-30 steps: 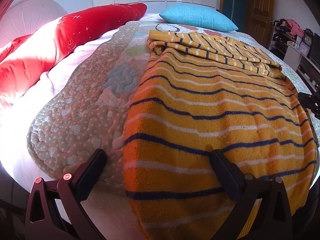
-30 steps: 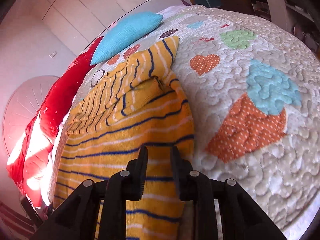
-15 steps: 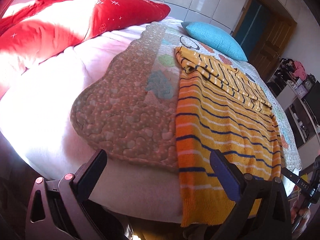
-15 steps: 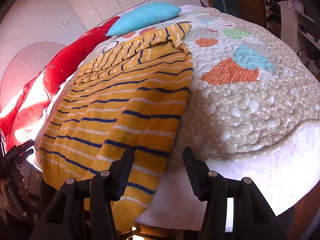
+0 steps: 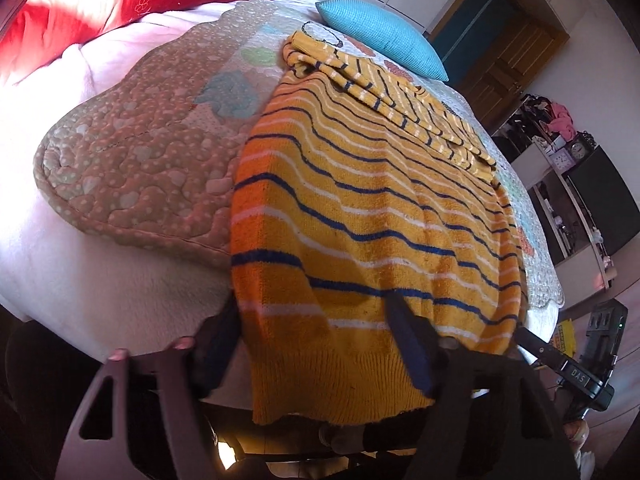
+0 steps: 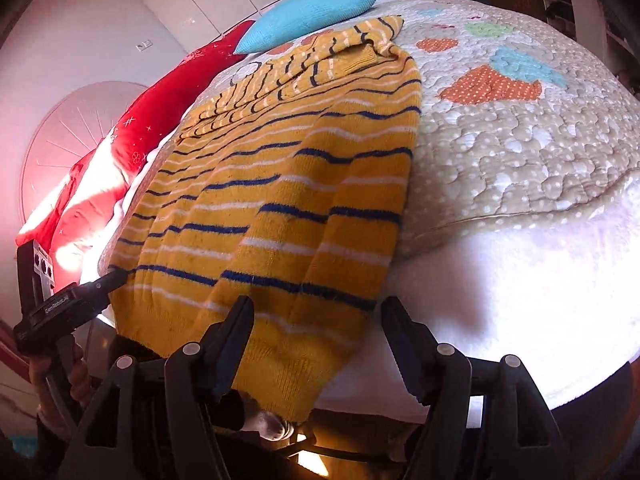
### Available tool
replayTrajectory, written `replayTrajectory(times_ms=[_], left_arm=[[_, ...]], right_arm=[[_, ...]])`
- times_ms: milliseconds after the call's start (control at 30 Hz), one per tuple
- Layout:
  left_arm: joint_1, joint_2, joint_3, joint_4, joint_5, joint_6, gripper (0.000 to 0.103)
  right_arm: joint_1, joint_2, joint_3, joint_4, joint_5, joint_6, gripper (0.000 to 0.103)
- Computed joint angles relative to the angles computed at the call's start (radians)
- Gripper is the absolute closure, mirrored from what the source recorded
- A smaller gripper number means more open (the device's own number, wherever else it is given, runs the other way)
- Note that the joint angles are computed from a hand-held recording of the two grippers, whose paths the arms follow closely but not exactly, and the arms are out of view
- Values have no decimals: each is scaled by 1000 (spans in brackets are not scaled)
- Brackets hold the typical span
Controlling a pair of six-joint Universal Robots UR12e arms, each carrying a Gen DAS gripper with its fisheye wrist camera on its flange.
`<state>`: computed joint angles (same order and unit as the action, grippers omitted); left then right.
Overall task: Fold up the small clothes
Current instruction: 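Grasp the sweater hem with the right gripper while the left gripper grasps the hem too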
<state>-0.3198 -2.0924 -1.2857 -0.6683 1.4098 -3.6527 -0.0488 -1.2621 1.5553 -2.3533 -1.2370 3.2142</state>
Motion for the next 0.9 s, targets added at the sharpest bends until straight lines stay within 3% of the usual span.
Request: replayTrajectory(times_ms=[33,67,133,233,267,300,333,367,400,433,533,667,767,900], left_arm=[[3,1,-2,-6,-11,-7,76],[8,2,-7,-3,-29,-17,79],[15,6,-23,28,-58,-39,78],[18,5,-27,49,-86,-46,64],[16,3,-23,46,-84,-41,64],[12,1,-16,34,-75,-27,64],[8,-2,-7,18,-60,-11,73],[3,-5,3,-4,-38,0,94],[2,-5,9,-22,-34,3,94],[3,-2,5,-15,-36,-9,94],[1,16,-4,8,-11,-12,95],[-6,54,-27,53,9,6,95],[-18,70,-38,66,39,36,96],[-15,47,-7,37,45,38,96]], right_arm=[[1,1,2,3,7,-1,32],[3,1,3,7,12,-1,31],[7,3,6,14,18,0,32],[8,5,10,30,42,14,33],[8,5,13,28,47,21,36],[10,5,17,18,37,34,48],[10,5,17,12,23,48,56],[6,4,18,13,27,63,69],[-6,2,23,12,62,79,84],[-21,0,29,11,115,96,91],[-48,-15,44,8,214,123,94],[-66,-49,65,-13,289,121,94],[-75,-58,72,-40,322,141,94],[-64,-16,20,-26,332,145,95]])
